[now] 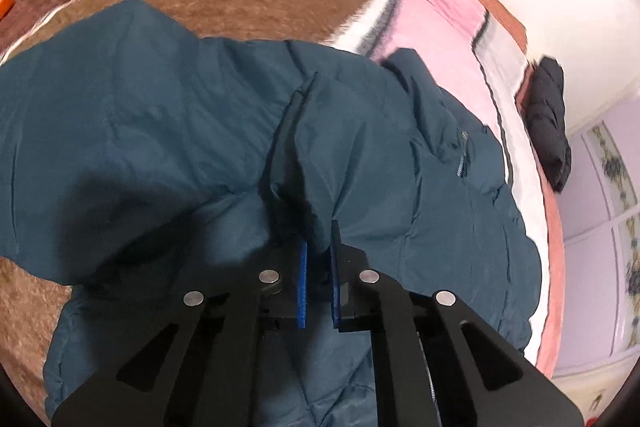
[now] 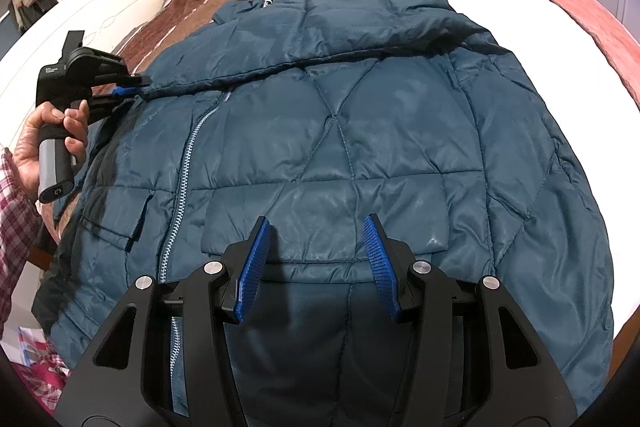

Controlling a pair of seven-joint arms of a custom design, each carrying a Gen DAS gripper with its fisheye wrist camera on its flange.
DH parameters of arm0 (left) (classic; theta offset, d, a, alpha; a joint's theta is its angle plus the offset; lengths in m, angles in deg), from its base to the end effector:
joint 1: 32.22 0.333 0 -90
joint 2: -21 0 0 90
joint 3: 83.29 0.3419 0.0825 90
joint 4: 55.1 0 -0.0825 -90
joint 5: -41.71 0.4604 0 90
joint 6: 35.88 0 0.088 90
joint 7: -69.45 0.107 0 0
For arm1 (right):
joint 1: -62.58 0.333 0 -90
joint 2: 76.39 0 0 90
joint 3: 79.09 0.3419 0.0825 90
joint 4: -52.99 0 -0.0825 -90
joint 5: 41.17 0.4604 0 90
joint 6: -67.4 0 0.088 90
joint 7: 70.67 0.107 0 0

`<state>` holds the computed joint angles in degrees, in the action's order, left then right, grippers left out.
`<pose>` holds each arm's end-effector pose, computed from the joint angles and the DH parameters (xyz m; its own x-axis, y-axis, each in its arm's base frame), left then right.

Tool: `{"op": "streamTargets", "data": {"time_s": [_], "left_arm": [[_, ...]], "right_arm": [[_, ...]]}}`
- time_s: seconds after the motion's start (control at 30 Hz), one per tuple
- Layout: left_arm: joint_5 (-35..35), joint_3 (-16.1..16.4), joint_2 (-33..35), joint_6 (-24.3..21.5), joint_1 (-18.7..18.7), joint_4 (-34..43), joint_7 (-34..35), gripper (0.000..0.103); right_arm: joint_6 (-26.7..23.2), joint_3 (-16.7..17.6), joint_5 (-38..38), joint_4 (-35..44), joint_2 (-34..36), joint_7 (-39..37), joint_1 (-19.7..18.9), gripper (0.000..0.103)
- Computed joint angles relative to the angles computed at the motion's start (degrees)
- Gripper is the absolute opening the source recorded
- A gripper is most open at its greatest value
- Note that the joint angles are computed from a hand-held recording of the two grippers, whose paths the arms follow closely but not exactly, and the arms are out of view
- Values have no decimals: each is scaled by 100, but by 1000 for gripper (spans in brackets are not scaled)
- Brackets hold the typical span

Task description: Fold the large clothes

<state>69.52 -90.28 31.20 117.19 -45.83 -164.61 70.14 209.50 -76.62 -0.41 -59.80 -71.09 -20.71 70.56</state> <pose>0.6639 -0.2602 0.4556 0.5855 -0.6636 0.4656 -0.5358 -0.7478 -0.3920 0.6715 0.1207 0.4591 0.4544 -0.8418 -0.2914 -0.7979 -0.2392 -0.5532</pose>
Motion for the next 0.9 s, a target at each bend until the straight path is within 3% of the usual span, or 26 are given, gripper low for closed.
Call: {"op": "streamTargets", "data": {"time_s": [0.13, 0.2, 0.3, 0.4, 0.47, 0.57, 0.9], "left_arm": [[-45, -21, 56, -269, -14, 90, 205, 14], [53, 11, -49, -367, -60, 9, -60, 30], [335, 11, -382, -437, -45, -293, -537, 41], [398, -104, -781, -325, 97, -709, -549, 41], [597, -202, -1142, -566, 176, -1016, -761, 43], [693, -334, -1689, -456, 410, -1608, -1065, 55], [191, -810, -3495, -312, 1336, -3498, -2293, 65]], "right_arm": [[49, 14, -59, -7, 18, 26, 17, 49], [76, 16, -103, -20, 10, 41, 24, 49], [120, 23, -171, -40, 4, 72, 44, 49], [178, 28, -264, -56, -2, 112, 64, 49], [214, 33, -330, -61, -1, 160, 82, 50], [276, 42, -449, -70, 2, 229, 109, 50], [479, 56, -948, -149, -27, 516, 209, 52]]}}
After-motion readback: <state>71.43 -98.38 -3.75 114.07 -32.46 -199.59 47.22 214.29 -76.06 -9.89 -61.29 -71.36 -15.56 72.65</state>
